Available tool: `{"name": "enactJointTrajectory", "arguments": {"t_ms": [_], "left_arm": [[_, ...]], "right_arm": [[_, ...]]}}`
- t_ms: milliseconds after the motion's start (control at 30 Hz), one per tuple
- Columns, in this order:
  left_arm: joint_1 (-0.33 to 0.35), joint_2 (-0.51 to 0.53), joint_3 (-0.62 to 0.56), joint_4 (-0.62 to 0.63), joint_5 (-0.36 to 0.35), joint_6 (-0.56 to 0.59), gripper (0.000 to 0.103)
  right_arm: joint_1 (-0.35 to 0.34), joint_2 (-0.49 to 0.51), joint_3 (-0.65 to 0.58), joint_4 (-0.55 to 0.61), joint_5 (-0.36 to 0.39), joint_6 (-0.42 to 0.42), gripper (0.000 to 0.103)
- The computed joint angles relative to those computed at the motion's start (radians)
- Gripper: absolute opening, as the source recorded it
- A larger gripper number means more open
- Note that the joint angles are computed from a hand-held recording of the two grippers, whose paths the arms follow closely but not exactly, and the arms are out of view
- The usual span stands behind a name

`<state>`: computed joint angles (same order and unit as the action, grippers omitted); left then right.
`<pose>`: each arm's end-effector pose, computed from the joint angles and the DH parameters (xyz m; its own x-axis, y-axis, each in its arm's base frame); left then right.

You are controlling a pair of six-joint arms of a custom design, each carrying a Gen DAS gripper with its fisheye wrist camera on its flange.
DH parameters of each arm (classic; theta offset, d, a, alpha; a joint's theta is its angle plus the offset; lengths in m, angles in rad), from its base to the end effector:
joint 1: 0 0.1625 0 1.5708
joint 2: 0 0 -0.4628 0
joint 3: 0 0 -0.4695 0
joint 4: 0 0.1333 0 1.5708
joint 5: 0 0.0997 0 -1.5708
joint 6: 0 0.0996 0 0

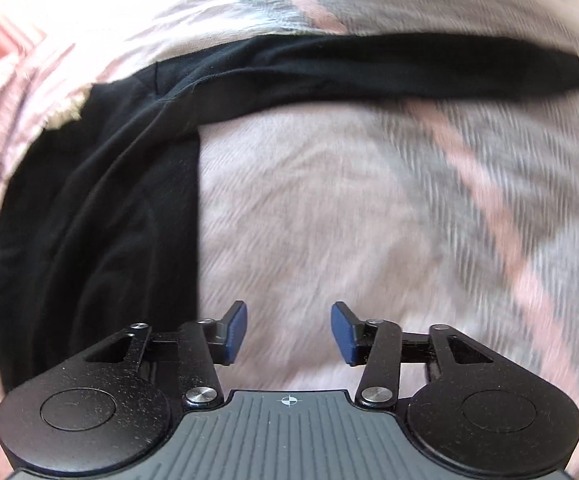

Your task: Fold large clothes

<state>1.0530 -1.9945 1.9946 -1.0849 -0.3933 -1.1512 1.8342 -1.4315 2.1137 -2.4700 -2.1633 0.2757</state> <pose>0.0227 -0.4152 0.5040 -0.4484 -0.4717 -0.7593 0.0692 0.8286 -0.5556 0.2166 -0.5048 0.2656 -0.8700 0.1605 0.4661 -0.0181 0.9345 -0.3556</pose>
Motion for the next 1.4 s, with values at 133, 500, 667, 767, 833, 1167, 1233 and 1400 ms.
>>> {"name": "enactJointTrajectory", "arguments": {"t_ms": [133, 500, 667, 767, 833, 1167, 1233, 1400], "left_arm": [[-0.215, -0.123, 0.103, -0.055, -0.244, -0.092, 0.033], [-0.374, -0.191, 0.484, -0.791, -0.706, -0.105, 0.037], [-0.439, -0.204, 0.464, -0.657, -0.593, -0.168, 0.005], [-0.462, -0.235, 0.405, -0.47, -0.505, -0.207, 0.006], [-0.431, -0.242, 0.381, -0.432, -0.481, -0.182, 0.007], [-0.33, -0.193, 0.374, -0.466, -0.517, -0.085, 0.007], [-0.326, -0.181, 0.367, -0.461, -0.522, -0.07, 0.007], [-0.36, -0.179, 0.34, -0.426, -0.55, -0.057, 0.006]], "right_arm": [[-0.034, -0.083, 0.085, -0.015, 0.182, 0.029, 0.052], [-0.112, -0.189, 0.19, 0.016, 0.416, -0.004, 0.052], [-0.121, -0.2, 0.195, 0.018, 0.458, -0.047, 0.052], [-0.123, -0.194, 0.208, 0.011, 0.515, -0.066, 0.052], [-0.134, -0.186, 0.225, 0.006, 0.553, -0.079, 0.052], [-0.18, -0.08, 0.326, -0.305, 0.669, -0.071, 0.049], [-0.19, -0.042, 0.326, -0.32, 0.727, -0.053, 0.01], [-0.157, -0.072, 0.277, -0.194, 0.701, -0.034, 0.001]]}}
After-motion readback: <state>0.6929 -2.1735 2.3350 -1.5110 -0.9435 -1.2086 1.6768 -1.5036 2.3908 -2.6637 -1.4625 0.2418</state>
